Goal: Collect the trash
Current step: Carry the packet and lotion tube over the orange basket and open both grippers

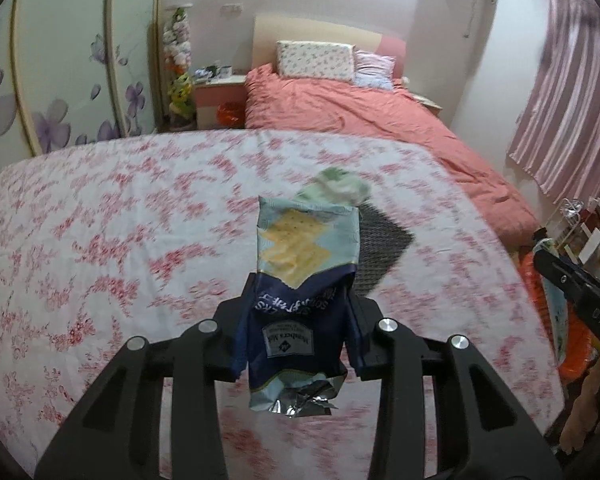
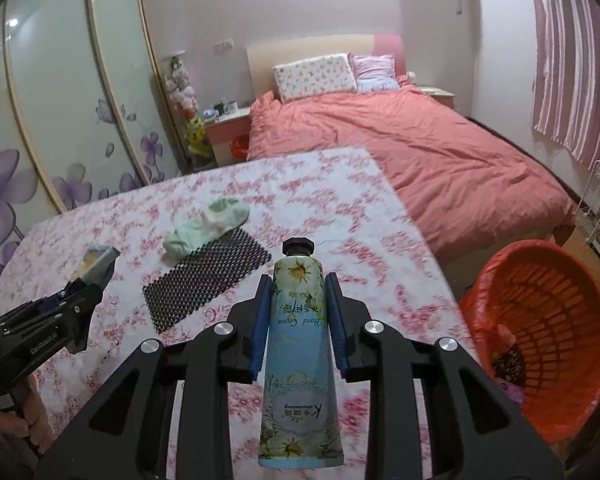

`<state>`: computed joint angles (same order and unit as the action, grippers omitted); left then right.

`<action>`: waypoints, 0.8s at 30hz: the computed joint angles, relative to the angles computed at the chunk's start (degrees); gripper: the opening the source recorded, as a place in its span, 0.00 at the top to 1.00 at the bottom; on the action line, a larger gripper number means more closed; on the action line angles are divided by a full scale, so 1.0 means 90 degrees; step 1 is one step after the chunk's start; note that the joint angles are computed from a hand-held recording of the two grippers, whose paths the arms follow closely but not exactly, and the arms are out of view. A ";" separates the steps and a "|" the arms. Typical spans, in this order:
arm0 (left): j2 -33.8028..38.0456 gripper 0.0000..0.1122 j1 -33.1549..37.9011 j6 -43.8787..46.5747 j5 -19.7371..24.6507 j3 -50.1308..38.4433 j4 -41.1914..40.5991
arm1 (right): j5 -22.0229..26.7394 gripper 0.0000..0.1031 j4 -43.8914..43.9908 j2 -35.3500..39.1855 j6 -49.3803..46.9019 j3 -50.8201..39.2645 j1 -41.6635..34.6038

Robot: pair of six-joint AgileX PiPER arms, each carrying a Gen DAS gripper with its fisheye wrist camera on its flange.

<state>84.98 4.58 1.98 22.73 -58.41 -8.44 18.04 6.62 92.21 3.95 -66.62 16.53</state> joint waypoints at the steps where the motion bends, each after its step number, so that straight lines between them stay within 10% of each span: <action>1: -0.0056 0.66 -0.0117 -0.0137 0.0026 -0.0021 0.0102 | -0.0004 0.73 -0.0038 -0.0060 0.0027 0.0035 -0.0029; 24: 0.0465 0.66 -0.3536 -0.3120 0.0231 -0.1229 0.2180 | -0.0245 0.73 0.3455 -0.1129 -0.3579 0.1185 -0.2750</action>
<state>89.16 -27.25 -26.10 24.81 -69.47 11.18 15.83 37.71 82.06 -28.25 -55.96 -8.21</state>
